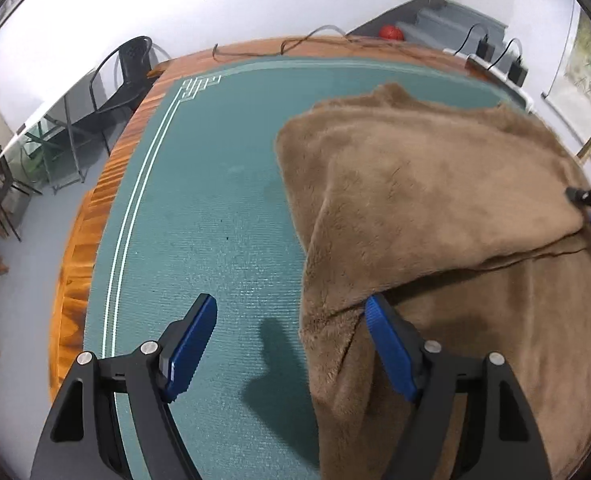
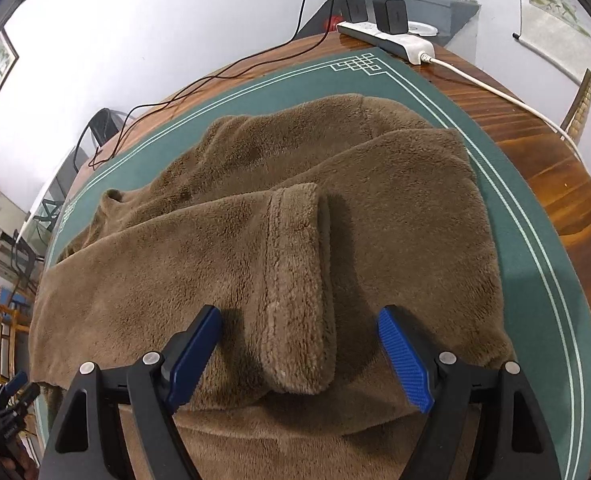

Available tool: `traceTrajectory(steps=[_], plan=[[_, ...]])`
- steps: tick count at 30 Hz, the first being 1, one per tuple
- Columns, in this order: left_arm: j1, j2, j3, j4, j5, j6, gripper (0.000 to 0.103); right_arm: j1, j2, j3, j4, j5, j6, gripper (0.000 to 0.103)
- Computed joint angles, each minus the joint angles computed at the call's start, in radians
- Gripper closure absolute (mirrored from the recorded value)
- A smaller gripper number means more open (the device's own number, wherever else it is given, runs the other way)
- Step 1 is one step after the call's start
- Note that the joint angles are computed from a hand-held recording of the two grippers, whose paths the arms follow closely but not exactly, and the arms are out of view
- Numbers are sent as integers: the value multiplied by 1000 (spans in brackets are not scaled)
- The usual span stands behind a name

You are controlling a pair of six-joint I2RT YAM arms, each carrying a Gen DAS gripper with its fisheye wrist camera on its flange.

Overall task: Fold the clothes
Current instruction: 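Lay the sleeve across the sweater back and open the right gripper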

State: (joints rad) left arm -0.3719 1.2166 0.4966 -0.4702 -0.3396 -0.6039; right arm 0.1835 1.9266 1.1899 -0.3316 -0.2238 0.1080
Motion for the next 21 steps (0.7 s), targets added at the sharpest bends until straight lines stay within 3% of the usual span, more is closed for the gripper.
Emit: traceTrajectory(steps=[4, 7, 11, 15, 18, 21], plan=[[51, 103, 19, 49, 11, -41, 23, 21, 13, 25, -17, 30, -5, 20], [50, 130, 36, 41, -40, -81, 21, 37, 21, 35, -25, 53, -16, 20], [62, 62, -11, -1, -89, -166, 22, 52, 33, 39, -24, 82, -45, 20], [-1, 34, -37, -36, -144, -217, 22, 94, 30, 18, -12, 178, -132, 20], [-40, 61, -39, -44, -175, -228, 22, 112, 21, -5, 4, 230, -179, 19], [5, 55, -50, -15, -132, -187, 22, 110, 33, 1, 6, 236, -194, 14]])
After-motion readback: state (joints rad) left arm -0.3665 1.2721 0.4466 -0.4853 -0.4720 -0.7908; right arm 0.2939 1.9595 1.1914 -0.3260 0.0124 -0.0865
